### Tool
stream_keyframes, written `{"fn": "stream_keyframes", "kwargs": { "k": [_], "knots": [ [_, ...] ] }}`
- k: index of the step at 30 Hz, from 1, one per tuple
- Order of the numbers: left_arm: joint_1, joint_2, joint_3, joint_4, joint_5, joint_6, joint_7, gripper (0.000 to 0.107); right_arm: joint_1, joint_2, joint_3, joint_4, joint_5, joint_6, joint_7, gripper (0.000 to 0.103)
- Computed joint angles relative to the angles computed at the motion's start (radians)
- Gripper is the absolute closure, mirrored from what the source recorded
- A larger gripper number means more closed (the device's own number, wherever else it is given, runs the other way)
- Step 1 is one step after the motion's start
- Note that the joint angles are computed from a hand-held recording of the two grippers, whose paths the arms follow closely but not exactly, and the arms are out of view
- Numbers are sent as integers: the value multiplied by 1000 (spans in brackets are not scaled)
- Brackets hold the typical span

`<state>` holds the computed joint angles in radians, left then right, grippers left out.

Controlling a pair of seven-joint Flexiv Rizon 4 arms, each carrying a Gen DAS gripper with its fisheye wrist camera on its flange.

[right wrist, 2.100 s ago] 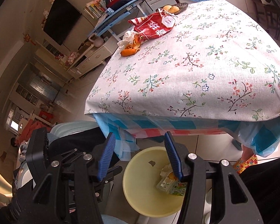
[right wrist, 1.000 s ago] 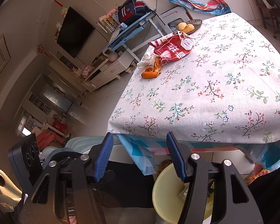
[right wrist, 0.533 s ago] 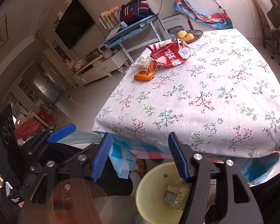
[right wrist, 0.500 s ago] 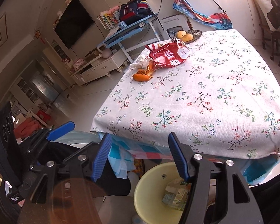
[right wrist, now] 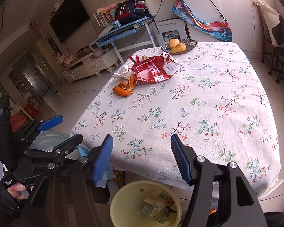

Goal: Collect trash
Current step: 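Move both grippers back over the table toward the remaining peels, then grasp a long orange peel with the left gripper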

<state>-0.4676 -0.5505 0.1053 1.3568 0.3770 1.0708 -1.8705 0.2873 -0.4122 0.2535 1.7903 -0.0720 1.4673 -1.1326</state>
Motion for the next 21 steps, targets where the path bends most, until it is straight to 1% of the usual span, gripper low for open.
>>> {"fn": "stream_keyframes", "kwargs": {
  "k": [3,6,9,12,15,17,18,19,21],
  "knots": [
    [38,-36,-33,-41,-60,-16,36,28,-14,-24,1,-50,-13,-38,-32,42],
    [80,-80,-64,-85,-153,-31,58,28,-18,-52,-3,-97,-16,-63,-59,42],
    [98,-133,-67,-151,-221,-60,51,28,-24,-83,4,-143,-6,-88,-82,42],
    [125,-193,-87,-223,-297,-91,52,28,-26,-111,9,-182,8,-112,-100,42],
    [137,-268,-89,-330,-358,-153,26,28,-27,-132,14,-213,22,-131,-118,42],
    [150,-315,-98,-393,-399,-185,3,31,-35,-143,25,-230,41,-143,-130,42],
    [155,-338,-102,-425,-417,-203,-9,35,-39,-149,30,-239,51,-149,-137,42],
    [158,-363,-101,-462,-429,-221,-23,38,-42,-153,33,-247,59,-155,-143,42],
    [152,-412,-84,-545,-430,-263,-52,39,-45,-162,36,-263,72,-165,-156,42]
  ]
}}
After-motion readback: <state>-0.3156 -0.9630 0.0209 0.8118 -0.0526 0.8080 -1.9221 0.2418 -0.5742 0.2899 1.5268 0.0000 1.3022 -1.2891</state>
